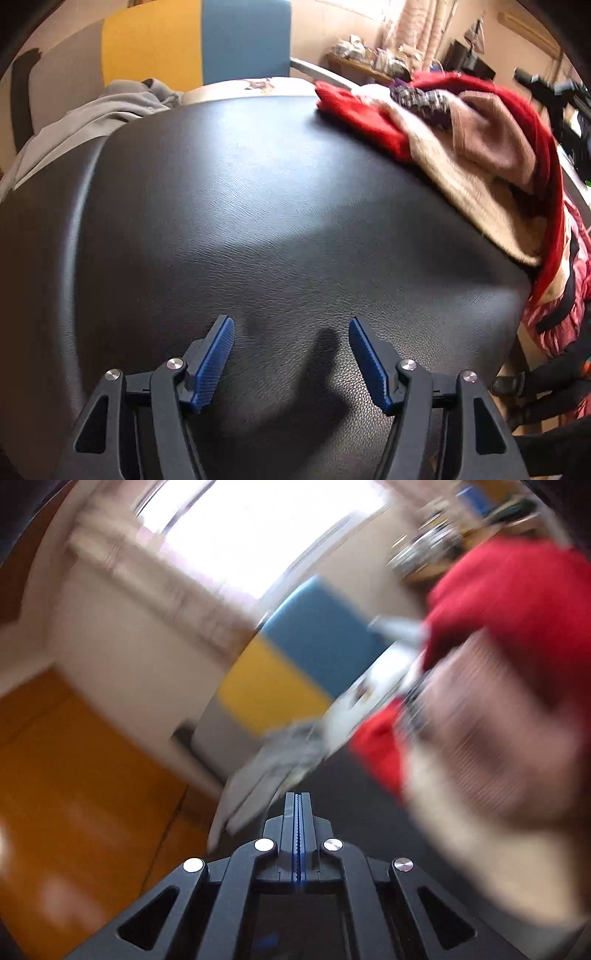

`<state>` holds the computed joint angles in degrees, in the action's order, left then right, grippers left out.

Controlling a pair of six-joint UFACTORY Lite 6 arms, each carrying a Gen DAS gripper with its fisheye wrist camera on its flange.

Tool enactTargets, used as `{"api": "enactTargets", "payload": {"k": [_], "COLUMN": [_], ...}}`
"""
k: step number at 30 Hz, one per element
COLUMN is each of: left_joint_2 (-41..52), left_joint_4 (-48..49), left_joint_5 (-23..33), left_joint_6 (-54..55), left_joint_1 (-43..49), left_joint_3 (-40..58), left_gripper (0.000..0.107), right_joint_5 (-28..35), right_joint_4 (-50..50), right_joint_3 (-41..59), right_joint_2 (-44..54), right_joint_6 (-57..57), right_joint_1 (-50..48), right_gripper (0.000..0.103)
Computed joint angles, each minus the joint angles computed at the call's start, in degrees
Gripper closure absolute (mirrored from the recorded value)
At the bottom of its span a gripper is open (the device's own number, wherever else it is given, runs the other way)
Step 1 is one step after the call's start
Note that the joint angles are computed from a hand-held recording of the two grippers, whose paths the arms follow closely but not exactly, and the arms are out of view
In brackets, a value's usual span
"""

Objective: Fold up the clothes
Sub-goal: 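Grasp the red sweater with the left gripper while the right gripper grasps it too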

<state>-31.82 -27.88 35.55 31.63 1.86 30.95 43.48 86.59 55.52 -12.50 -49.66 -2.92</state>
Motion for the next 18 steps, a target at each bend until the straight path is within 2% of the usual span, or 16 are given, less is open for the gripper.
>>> {"api": "enactTargets", "payload": {"k": [2, 3, 5, 7, 9, 12, 15, 18], "left_joint_2": [-2.64, -3.08, -2.58, 0.32, 6.66, 18.42, 32.47, 46.74], "left_joint_4": [-3.16, -4.96, -8.82, -12.63, -15.86, -19.31, -17.96, -14.61], "left_joint_5": [3.52, 5.63, 9.92, 13.6, 15.84, 17.64, 16.67, 16.76], "left_joint_6": [4.56, 6.76, 10.47, 11.49, 9.61, 3.63, -4.98, -13.78], "left_joint_1": [3.19, 4.06, 4.78, 2.38, -3.38, -14.59, -26.06, -34.16], "left_joint_3": [1.28, 3.12, 7.76, 14.18, 22.45, 37.36, 54.63, 72.61], "left_gripper": [0.042, 0.042, 0.042, 0.042, 0.042, 0.042, 0.042, 0.042], "right_joint_5": [-4.27, -8.37, -13.07, -15.6, -11.35, -1.23, 6.87, 15.51], "right_joint_4": [4.05, 3.82, 1.18, -8.86, -18.59, -22.55, -24.46, -26.77], "right_joint_3": [-5.66, -9.39, -16.49, -23.91, -28.6, -32.91, -33.87, -32.79], "right_joint_2": [-2.86, -5.67, -11.19, -19.35, -27.66, -37.33, -41.11, -42.2], "right_joint_6": [-3.44, -3.32, -1.33, 7.3, 13.19, 14.12, 10.88, 5.96], "right_joint_1": [8.66, 12.27, 15.74, 15.17, 7.56, -10.43, -28.42, -46.41], "right_gripper": [0.101, 0.1, 0.092, 0.065, 0.049, 0.037, 0.015, 0.012]}}
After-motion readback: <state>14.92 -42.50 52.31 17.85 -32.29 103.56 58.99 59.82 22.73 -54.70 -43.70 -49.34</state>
